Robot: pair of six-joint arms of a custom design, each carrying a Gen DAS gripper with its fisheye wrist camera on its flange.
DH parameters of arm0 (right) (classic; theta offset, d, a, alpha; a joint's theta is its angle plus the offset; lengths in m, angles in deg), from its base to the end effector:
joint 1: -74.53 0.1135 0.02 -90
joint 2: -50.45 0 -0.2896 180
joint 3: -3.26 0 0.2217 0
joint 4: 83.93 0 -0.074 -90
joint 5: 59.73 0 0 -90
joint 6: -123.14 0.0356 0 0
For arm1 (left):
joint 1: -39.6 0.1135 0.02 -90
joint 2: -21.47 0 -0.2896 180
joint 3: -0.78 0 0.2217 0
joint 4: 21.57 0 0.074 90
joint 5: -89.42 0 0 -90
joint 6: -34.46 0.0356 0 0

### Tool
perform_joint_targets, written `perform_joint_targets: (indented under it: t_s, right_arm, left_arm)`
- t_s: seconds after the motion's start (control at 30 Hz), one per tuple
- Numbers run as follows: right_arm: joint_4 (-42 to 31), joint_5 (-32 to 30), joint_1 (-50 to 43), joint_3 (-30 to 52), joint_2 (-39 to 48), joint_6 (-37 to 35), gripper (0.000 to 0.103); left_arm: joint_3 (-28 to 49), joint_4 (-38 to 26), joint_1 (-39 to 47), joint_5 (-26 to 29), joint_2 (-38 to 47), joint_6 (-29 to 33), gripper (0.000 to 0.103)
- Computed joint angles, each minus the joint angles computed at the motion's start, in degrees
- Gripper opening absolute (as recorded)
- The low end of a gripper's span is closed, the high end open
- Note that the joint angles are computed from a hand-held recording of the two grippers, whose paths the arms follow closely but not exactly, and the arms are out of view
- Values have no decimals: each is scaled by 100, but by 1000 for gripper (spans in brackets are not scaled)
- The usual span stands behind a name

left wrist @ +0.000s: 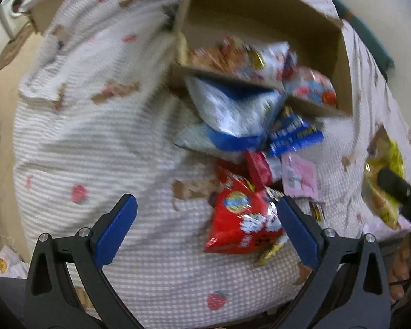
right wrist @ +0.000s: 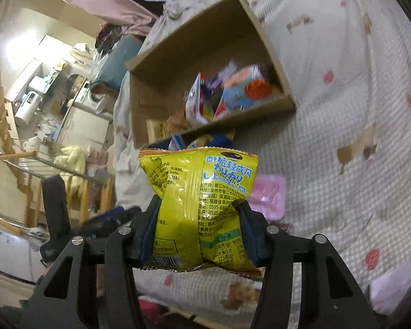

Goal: Organize snacks
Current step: 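Grasp the yellow chip bag with right tool while left tool grasps the red candy bag, then carry both bags over the cardboard box and lower them inside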

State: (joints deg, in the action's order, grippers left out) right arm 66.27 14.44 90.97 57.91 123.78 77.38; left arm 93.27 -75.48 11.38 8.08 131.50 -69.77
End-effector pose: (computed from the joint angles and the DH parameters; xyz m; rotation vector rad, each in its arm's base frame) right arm 0.2070 0.0712 0.2389 0.4798 2.4953 0.7903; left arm 0.3194 -0.1775 0.2152 0.3849 2.8453 -0.3724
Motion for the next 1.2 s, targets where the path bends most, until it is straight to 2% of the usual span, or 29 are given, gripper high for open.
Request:
perform_joint_targets:
  t_s: [0.27, 0.33, 0.4, 0.47, 0.5, 0.53, 0.73, 0.87, 1.1, 1.2]
  right_arm:
    - [-22, 56, 80, 311, 685, 1, 54]
    - [-14, -5, -15, 182, 633, -105, 54]
    - [-46, -33, -41, 81, 513, -119, 54]
    - [-48, -32, -33, 55, 492, -113, 54]
    - [48, 15, 33, 55, 575, -55, 54]
    - [57, 12, 30, 55, 582, -57, 54]
    - [59, 62, 51, 101, 686, -144, 54]
    - [40, 96, 91, 163, 736, -153, 54]
    - [-48, 190, 209, 209, 674, -180, 54]
    - [-63, 212, 254, 194, 626, -162, 54]
  left_arm:
    - [335, -217, -714, 41, 764, 201, 101]
    - [380, -239, -794, 154, 897, 218, 101]
    - [362, -150, -877, 9, 967, 172, 98]
    - [374, -93, -911, -55, 1038, 143, 88]
    - [418, -105, -917, -33, 1094, 100, 77]
    - [409, -91, -877, 67, 1105, 49, 72]
    - [226, -56, -858, 39, 858, 57, 55]
    - [254, -202, -728, 35, 761, 72, 52]
    - [-211, -213, -490, -78, 309, -20, 51]
    - [-335, -297, -343, -27, 141, 132, 51]
